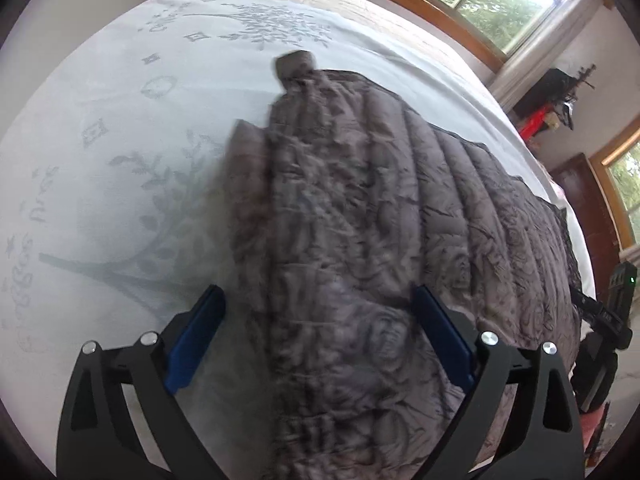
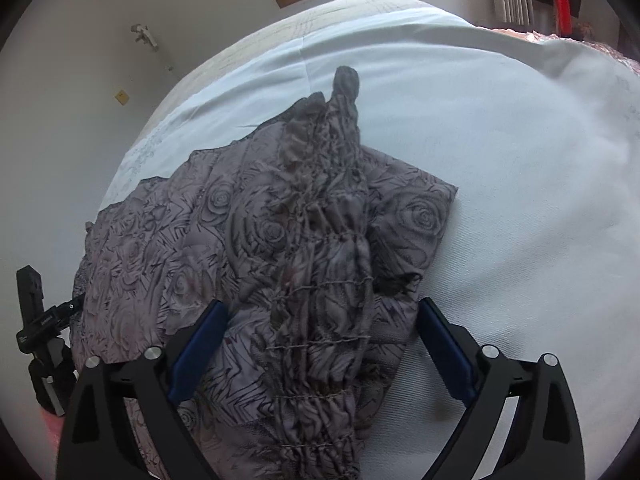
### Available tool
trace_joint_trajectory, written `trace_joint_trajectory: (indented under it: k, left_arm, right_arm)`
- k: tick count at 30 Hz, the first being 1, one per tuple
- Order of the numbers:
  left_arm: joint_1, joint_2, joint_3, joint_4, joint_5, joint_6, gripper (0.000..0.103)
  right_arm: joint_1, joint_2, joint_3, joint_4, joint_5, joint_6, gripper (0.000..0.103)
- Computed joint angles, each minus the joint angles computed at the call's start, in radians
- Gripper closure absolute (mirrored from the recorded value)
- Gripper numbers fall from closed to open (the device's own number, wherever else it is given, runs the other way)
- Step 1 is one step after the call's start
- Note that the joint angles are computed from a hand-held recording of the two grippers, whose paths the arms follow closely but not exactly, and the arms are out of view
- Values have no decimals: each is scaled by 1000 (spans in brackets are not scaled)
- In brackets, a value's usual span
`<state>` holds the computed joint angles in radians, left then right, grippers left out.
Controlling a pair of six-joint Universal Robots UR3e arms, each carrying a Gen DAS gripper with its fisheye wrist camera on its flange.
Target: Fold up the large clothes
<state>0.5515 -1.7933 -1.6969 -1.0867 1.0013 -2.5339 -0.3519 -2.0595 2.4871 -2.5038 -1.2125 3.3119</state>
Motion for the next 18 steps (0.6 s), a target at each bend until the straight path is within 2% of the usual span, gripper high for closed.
trace_joint_trajectory:
  k: [1,2,4,5,6,7,8,10,11,13,15,18]
  left_arm:
    - [2,7,-6,-16,-14,18,14]
    - [5,12,-4,-56,-41,45,24]
    - [13,26,-12,-84,-63,69,35]
    - [16,41,-32,-72,-66,72,41]
    - [16,48,-41,-62,-66,71,44]
    - [16,57,-52,-50,-66,67,53]
    - [18,70,-64,-35,-65,58,63]
    - [30,95,-84,-24,-73,50,75]
    - [35,108,-93,-23,-81,43,80]
    - [40,140,-120,-3,-87,30,85]
    - [48,187,-151,15,-89,28,88]
    - [79,250,-146,-57,-131,51,90]
  right_arm:
    - [13,23,1,-29,0,9,15]
    - [18,28,4,-41,8,16,17]
    - [23,30,10,-55,20,23,28]
    - [9,23,22,-61,42,16,31]
    - [7,17,26,-64,52,17,38]
    - [10,12,30,-73,56,18,46]
    - [27,20,22,-85,46,29,48]
    - [59,31,8,-106,21,52,63]
    - [70,18,1,-103,9,59,66]
    - [49,-31,13,-82,31,49,77]
    - [14,-99,18,-32,69,35,80]
    - [-10,-205,1,68,91,22,83]
